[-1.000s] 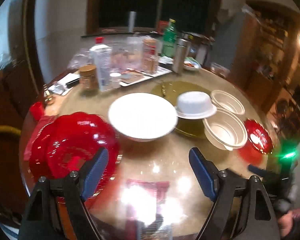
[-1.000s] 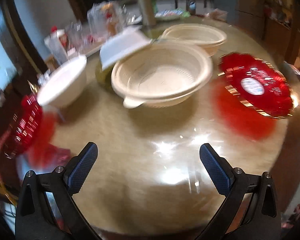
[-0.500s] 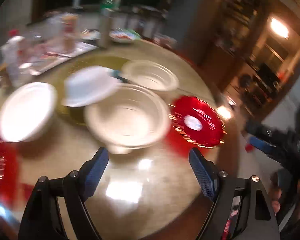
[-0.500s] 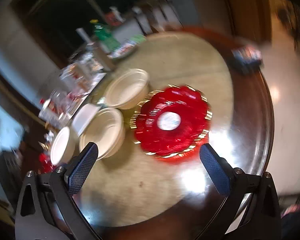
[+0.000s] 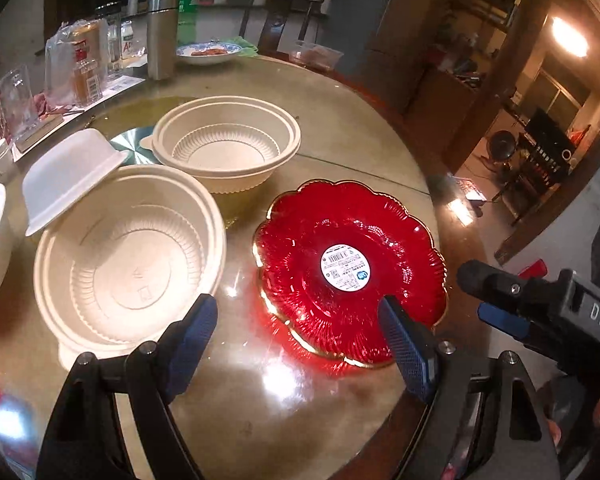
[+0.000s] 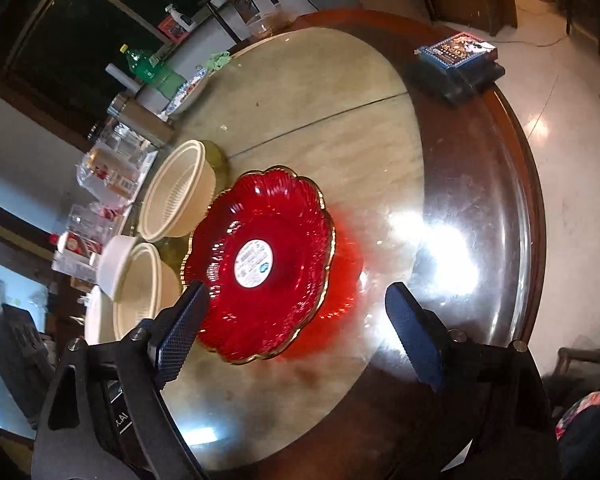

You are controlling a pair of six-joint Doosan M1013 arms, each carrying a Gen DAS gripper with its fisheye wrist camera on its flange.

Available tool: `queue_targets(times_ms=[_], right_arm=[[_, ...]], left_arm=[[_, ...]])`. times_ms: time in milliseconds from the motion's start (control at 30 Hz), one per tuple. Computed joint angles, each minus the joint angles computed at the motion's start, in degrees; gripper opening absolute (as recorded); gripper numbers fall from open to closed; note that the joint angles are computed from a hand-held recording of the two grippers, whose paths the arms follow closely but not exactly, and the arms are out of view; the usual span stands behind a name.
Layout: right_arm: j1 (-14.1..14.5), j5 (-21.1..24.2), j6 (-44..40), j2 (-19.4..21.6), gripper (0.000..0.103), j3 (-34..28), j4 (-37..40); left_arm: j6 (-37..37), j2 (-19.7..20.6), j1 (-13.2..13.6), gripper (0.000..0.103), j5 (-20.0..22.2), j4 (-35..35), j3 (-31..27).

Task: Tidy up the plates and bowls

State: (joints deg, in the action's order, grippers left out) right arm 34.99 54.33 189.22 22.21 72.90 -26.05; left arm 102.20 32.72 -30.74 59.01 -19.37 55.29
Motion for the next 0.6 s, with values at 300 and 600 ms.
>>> queue_targets(times_ms=[300, 600], right_arm=[[-1.19, -0.74, -3.27, 0.47, 0.057, 0.42, 3.28], [-2.02, 0.9, -4.69, 1.41, 0.027, -0.3, 5.71]], left_arm=[[-3.08, 0.9, -0.99, 0.083, -1.22, 4.25, -0.44], [-6.86, 3.06, -1.82, 0.081, 1.43, 7.65, -3.15]])
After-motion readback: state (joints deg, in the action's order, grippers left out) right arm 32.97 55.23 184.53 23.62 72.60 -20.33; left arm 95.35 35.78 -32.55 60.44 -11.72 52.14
